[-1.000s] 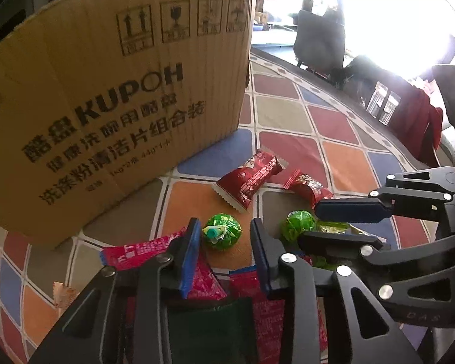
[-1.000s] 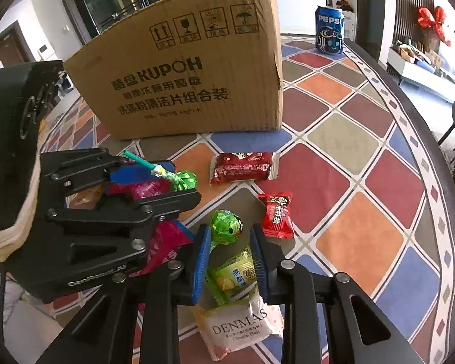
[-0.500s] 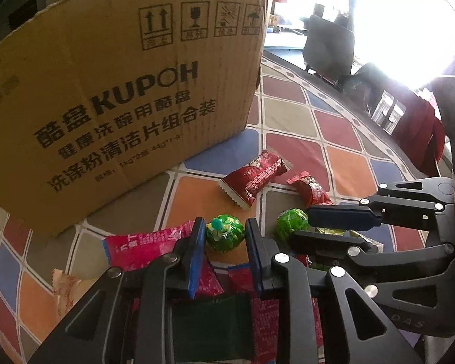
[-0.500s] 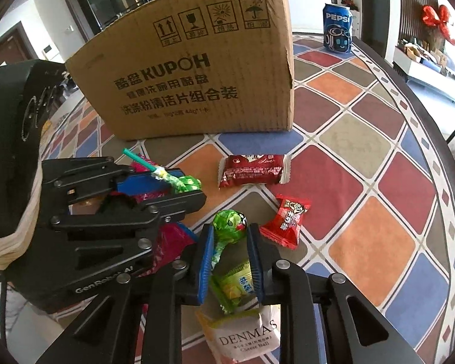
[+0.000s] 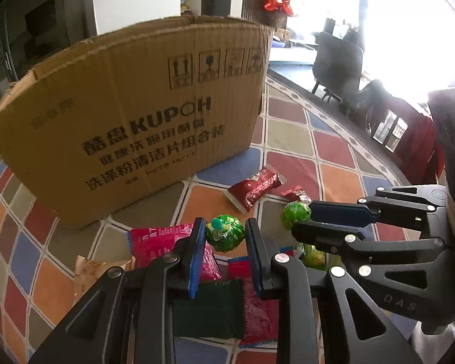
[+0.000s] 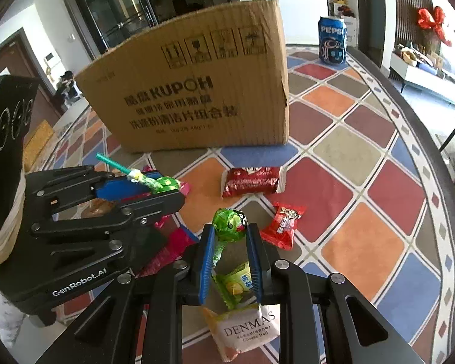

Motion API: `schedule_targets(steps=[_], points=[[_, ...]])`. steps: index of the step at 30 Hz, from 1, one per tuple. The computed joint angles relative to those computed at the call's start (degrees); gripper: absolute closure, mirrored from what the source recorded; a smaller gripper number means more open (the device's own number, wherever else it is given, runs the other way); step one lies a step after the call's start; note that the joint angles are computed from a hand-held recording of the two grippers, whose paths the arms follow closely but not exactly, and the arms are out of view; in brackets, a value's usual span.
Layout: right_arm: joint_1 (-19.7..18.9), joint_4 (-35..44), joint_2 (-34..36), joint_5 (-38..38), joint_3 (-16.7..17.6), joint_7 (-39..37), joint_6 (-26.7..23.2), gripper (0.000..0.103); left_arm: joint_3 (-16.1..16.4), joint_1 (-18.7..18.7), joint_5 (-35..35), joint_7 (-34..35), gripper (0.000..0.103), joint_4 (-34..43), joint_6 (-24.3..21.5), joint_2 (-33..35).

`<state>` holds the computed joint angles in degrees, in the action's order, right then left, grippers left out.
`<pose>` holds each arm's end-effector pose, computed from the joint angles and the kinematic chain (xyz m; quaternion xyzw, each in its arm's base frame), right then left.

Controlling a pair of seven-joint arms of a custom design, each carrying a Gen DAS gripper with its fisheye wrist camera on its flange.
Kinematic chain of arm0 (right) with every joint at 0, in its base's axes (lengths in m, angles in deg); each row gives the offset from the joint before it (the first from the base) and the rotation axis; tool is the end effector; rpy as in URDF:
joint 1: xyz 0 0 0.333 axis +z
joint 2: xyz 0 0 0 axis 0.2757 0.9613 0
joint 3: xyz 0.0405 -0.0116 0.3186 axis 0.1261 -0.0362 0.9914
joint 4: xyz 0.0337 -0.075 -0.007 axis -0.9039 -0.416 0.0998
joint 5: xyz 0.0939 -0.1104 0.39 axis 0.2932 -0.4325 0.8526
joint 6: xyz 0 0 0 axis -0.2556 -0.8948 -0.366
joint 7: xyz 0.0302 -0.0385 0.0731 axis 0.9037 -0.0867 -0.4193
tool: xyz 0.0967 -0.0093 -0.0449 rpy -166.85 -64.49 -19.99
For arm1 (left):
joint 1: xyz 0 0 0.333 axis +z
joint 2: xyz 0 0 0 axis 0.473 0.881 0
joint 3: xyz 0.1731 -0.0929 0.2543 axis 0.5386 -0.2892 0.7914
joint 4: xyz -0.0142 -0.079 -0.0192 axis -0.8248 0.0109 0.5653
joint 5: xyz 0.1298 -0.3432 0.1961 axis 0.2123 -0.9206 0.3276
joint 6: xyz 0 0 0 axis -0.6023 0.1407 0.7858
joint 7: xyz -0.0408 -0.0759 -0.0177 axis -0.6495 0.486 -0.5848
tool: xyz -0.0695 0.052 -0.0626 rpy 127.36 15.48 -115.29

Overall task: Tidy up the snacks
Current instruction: 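Lift both green candies over the KUPOH box and open both tools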

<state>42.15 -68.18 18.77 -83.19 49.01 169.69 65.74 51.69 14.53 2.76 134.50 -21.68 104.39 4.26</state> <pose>0.6600 0.3326 0.4008 -0.5763 0.7542 -0.1716 0.2639 0.7362 -0.3398 0.3920 -0.3115 0.8935 -0.3147 0.0743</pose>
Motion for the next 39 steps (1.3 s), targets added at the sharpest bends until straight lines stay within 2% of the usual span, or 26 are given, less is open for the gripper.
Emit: schedule_targets(steps=[8, 19, 24, 39], points=[[1.74, -1.56, -2.64, -5.68, -1.94, 4.40, -0.65, 0.080, -0.82, 0.96, -1.81, -0.13, 0.076, -4.85, 4.00, -3.83], [2.36, -1.93, -5.35, -14.10, -2.13, 10.03, -0.20, 0.080, -3.02, 3.09, -7.09, 3.15, 0.076, -10.32, 10.50, -9.18], [2.24, -1.02, -5.74, -16.90, -2.14, 11.67, 0.29, 0.080, -2.50, 2.86, -7.68, 2.78, 0.076, -10.52, 12.75, -10.59], [2.15, 6.17, -3.77, -22.24, -3.50, 13.18, 0.95, 0.080, -1.50, 2.16, -5.84, -0.91, 0.076, -3.65, 15.31, -8.84]])
